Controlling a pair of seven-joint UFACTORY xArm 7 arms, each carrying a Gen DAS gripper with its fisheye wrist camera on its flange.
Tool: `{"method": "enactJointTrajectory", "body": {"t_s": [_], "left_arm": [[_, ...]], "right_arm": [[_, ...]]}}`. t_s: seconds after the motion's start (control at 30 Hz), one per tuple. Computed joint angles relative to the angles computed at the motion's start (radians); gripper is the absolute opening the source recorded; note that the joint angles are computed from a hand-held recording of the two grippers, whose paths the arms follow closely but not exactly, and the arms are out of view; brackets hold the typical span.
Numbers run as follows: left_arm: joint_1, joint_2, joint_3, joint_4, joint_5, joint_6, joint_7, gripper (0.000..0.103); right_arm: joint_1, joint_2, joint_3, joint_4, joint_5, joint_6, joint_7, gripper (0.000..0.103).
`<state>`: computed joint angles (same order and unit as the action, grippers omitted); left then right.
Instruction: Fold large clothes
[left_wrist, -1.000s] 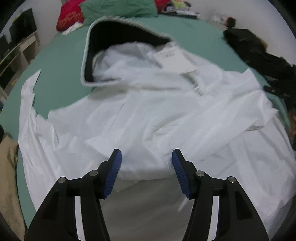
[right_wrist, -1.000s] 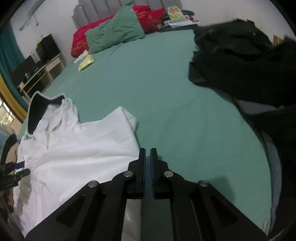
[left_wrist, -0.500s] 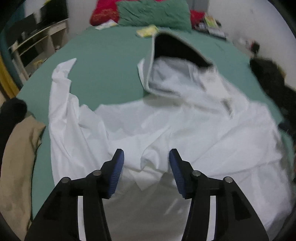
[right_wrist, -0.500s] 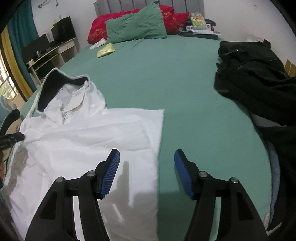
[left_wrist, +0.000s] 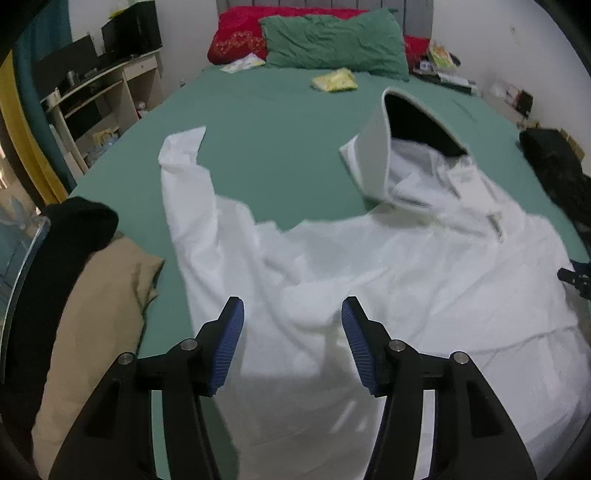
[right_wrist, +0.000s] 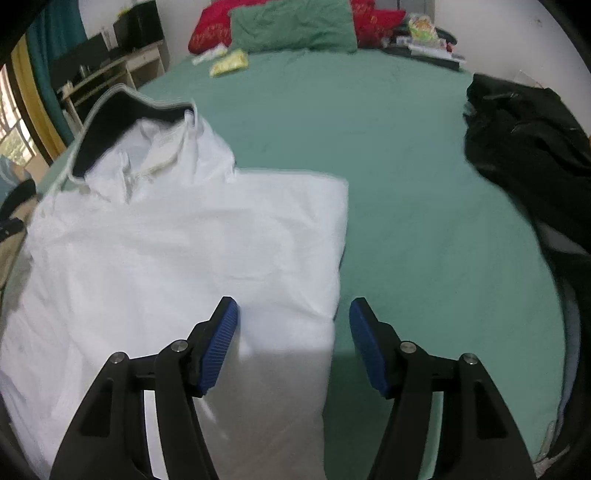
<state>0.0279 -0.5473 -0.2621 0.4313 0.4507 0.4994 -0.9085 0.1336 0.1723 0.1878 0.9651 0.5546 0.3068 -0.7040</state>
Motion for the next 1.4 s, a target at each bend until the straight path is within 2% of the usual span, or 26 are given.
{"method": "enactJointTrajectory", "body": {"t_s": [0.03, 0.1, 0.17, 0.23, 0.3, 0.4, 0.47, 0.5, 0.57, 0.6, 0.63, 0.67, 0.73, 0.8, 0.83, 0.87, 0.9, 0.93, 0.97, 1.03, 1.1, 1.17, 1.27, 1.3, 1.33, 1.4], "left_arm": [[-0.018, 0.015, 0.033, 0.005, -0.019, -0.009, 0.041, 0.058], [-0.060, 0.042, 0.073, 0.004, -0.060, -0.029, 0.124, 0.058], [-0.082, 0.058, 0.078, 0.001, -0.084, -0.030, 0.178, 0.058], [-0.084, 0.097, 0.061, 0.015, -0.084, -0.017, 0.204, 0.058], [-0.053, 0.143, 0.023, 0.041, -0.038, 0.002, 0.168, 0.058], [-0.026, 0.148, 0.017, 0.062, 0.006, 0.060, 0.101, 0.058], [-0.016, 0.101, 0.019, 0.059, 0.041, 0.095, 0.066, 0.058], [-0.017, 0.072, 0.029, 0.049, 0.051, 0.087, 0.066, 0.058], [0.001, 0.021, 0.046, 0.035, 0.080, 0.065, 0.086, 0.058], [0.030, 0.013, 0.046, 0.037, 0.109, 0.052, 0.086, 0.058], [0.052, 0.023, 0.047, 0.043, 0.124, 0.040, 0.085, 0.059], [0.083, 0.052, 0.052, 0.056, 0.141, 0.025, 0.078, 0.059], [0.144, 0.131, 0.060, 0.084, 0.183, -0.011, 0.040, 0.059], [0.199, 0.236, 0.073, 0.120, 0.242, -0.031, -0.022, 0.059], [0.197, 0.272, 0.097, 0.131, 0.242, -0.040, -0.030, 0.058], [0.190, 0.297, 0.130, 0.126, 0.224, -0.078, -0.033, 0.054], [0.177, 0.289, 0.168, 0.100, 0.222, -0.146, -0.050, 0.035], [0.185, 0.289, 0.164, 0.093, 0.234, -0.173, -0.059, 0.010], [0.191, 0.276, 0.146, 0.090, 0.251, -0.157, -0.060, 0.004], [0.170, 0.187, 0.137, 0.030, 0.251, -0.175, -0.065, 0.004], [0.094, 0.058, 0.158, -0.038, 0.129, -0.141, 0.003, 0.004], [-0.011, -0.063, 0.201, -0.087, -0.020, -0.083, 0.082, 0.004], [-0.204, -0.209, 0.285, -0.119, -0.250, 0.080, 0.209, 0.006], [-0.230, -0.233, 0.297, -0.126, -0.294, 0.111, 0.238, 0.017], [-0.241, -0.259, 0.306, -0.134, -0.329, 0.136, 0.258, 0.038], [-0.209, -0.292, 0.307, -0.148, -0.345, 0.121, 0.291, 0.058]], "right_arm": [[-0.009, -0.003, 0.019, -0.016, 0.024, -0.040, -0.042, 0.066], [-0.003, -0.002, 0.012, -0.013, 0.017, -0.038, -0.043, 0.066], [-0.014, 0.003, 0.020, -0.005, 0.049, -0.033, -0.066, 0.063], [-0.022, 0.009, 0.035, -0.008, 0.074, -0.066, -0.097, 0.026], [0.014, 0.014, -0.005, -0.014, -0.018, -0.114, -0.031, 0.006], [0.027, 0.027, -0.039, -0.015, -0.142, -0.153, 0.077, 0.006], [0.005, 0.028, -0.026, -0.007, -0.161, -0.145, 0.099, 0.006], [0.019, 0.026, -0.045, -0.002, -0.215, -0.136, 0.135, 0.009], [0.030, 0.020, -0.060, -0.003, -0.257, -0.138, 0.165, 0.021], [0.004, 0.012, -0.030, -0.010, -0.215, -0.152, 0.134, 0.040], [-0.062, 0.003, 0.041, -0.013, -0.131, -0.154, 0.070, 0.060], [-0.101, -0.004, 0.084, -0.011, -0.030, -0.148, -0.005, 0.064], [-0.126, -0.011, 0.108, 0.000, 0.101, -0.130, -0.094, 0.066], [-0.116, -0.013, 0.094, 0.013, 0.150, -0.109, -0.117, 0.066], [-0.109, -0.012, 0.090, 0.017, 0.175, -0.107, -0.134, 0.066], [-0.109, -0.014, 0.091, 0.019, 0.218, -0.106, -0.169, 0.066], [-0.101, -0.015, 0.085, 0.021, 0.242, -0.105, -0.183, 0.066], [-0.091, -0.015, 0.072, 0.025, 0.249, -0.093, -0.182, 0.066], [-0.082, -0.015, 0.064, 0.027, 0.262, -0.087, -0.191, 0.066], [-0.067, -0.020, 0.054, 0.026, 0.296, -0.082, -0.219, 0.066], [-0.052, -0.027, 0.040, 0.023, 0.301, -0.069, -0.233, 0.066], [-0.047, -0.046, 0.040, 0.014, 0.364, -0.071, -0.291, 0.066], [-0.029, -0.068, 0.018, 0.014, 0.408, -0.051, -0.325, 0.066], [-0.021, -0.074, 0.010, 0.012, 0.418, -0.053, -0.333, 0.066], [-0.014, -0.078, -0.001, 0.011, 0.411, -0.047, -0.325, 0.066], [-0.007, -0.083, -0.013, 0.010, 0.428, -0.040, -0.339, 0.066]]}}
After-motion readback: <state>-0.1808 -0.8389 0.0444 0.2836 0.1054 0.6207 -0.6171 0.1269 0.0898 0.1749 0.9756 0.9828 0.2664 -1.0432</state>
